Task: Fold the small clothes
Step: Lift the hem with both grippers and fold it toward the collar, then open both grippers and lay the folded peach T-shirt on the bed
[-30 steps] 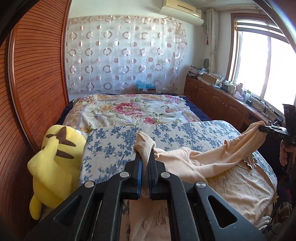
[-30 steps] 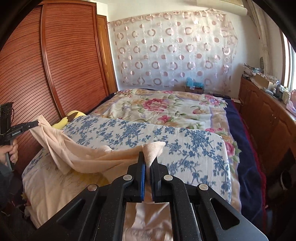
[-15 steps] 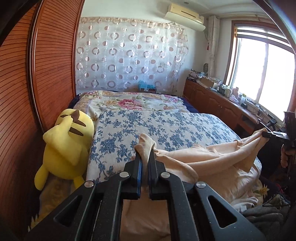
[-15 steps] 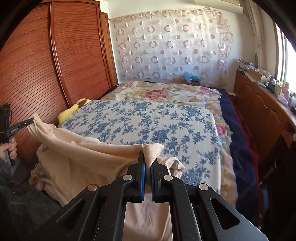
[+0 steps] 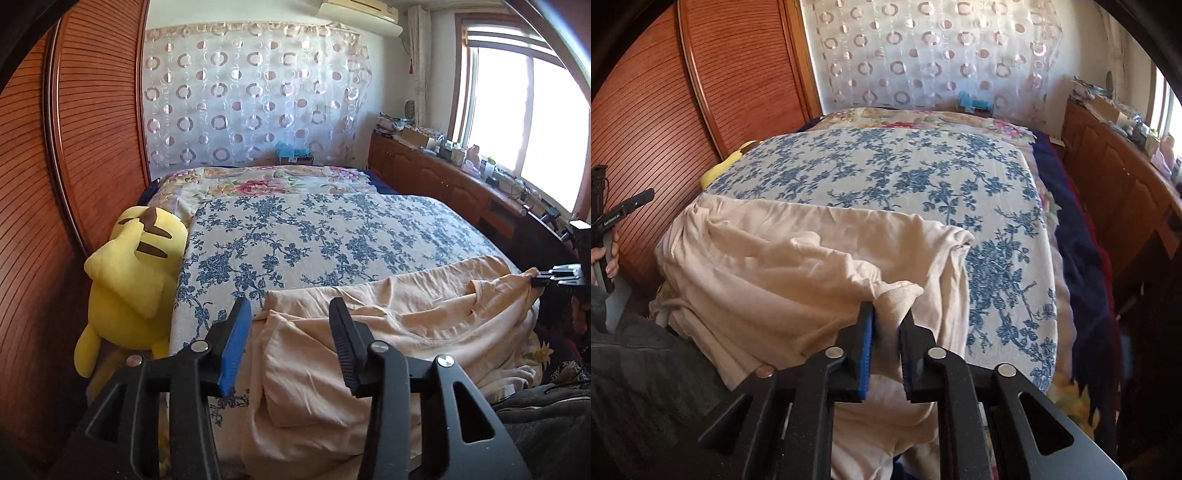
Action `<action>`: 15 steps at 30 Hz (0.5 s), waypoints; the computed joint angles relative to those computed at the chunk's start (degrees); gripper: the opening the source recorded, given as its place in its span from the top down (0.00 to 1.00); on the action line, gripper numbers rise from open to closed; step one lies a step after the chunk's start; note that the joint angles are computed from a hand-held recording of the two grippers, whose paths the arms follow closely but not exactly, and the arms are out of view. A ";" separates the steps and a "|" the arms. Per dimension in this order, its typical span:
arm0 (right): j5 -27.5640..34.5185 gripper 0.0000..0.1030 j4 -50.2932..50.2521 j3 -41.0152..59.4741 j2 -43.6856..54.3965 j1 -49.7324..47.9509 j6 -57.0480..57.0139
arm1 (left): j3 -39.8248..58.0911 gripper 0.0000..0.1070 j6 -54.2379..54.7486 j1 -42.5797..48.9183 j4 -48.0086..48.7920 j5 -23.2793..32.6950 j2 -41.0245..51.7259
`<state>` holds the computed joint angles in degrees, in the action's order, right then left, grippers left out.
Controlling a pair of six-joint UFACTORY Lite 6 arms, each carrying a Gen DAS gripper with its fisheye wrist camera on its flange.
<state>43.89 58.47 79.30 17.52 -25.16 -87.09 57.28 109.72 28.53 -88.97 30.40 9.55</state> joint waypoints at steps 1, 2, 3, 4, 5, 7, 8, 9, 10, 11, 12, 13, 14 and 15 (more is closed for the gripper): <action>-0.37 0.74 0.03 0.65 -0.05 0.18 0.46 | 0.46 0.47 0.43 -0.64 -0.59 -1.20 0.51; -0.52 0.70 0.46 1.14 -0.27 0.27 0.48 | 0.98 0.36 0.29 -1.16 -0.84 -2.04 1.06; -0.61 0.68 1.07 1.00 -0.72 0.27 -0.07 | 1.96 0.32 0.39 -1.64 -1.57 -2.62 2.14; -0.95 0.64 1.31 1.54 -0.85 0.69 -0.08 | 3.20 0.28 0.46 -2.11 -2.51 -2.91 3.56; -1.36 0.59 1.68 2.03 -0.97 1.16 -0.27 | 4.79 0.27 -0.23 -2.66 -2.64 -3.26 5.22; -2.69 0.51 3.49 1.93 -1.50 1.85 -1.69 | 7.86 0.26 -1.35 -4.19 -3.23 -5.28 8.24; -3.44 0.51 5.12 1.61 -1.70 2.04 -3.18 | 9.47 0.26 -1.08 -5.08 -4.33 -6.53 9.87; -4.29 0.51 7.34 0.89 -1.67 2.19 -5.37 | 10.82 0.26 -1.40 -5.81 -4.82 -7.58 11.15; -4.48 0.50 9.03 -0.66 -2.72 1.79 -7.00 | 12.11 0.26 -1.83 -6.45 -5.17 -8.66 12.35; -5.18 0.49 9.23 0.07 -2.12 2.38 -6.42 | 13.78 0.26 -2.50 -7.41 -5.62 -10.67 13.95; -6.28 0.49 9.50 1.05 -1.06 2.92 -5.99 | 15.02 0.26 -2.54 -8.34 -6.44 -13.16 15.13; -7.85 0.48 9.56 1.67 -0.41 3.51 -5.50 | 15.95 0.26 -0.87 -9.31 -8.82 -15.72 16.09; -9.49 0.47 9.66 2.20 0.16 4.13 -5.40 | 16.86 0.26 0.31 -9.95 -10.49 -17.13 16.95; -10.61 0.47 9.83 2.75 0.79 4.57 -5.56 | 17.39 0.26 2.48 -10.40 -12.98 -18.04 17.74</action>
<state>33.28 68.31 82.05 18.31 -20.60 -92.66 74.66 112.20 18.13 -101.95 12.36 27.29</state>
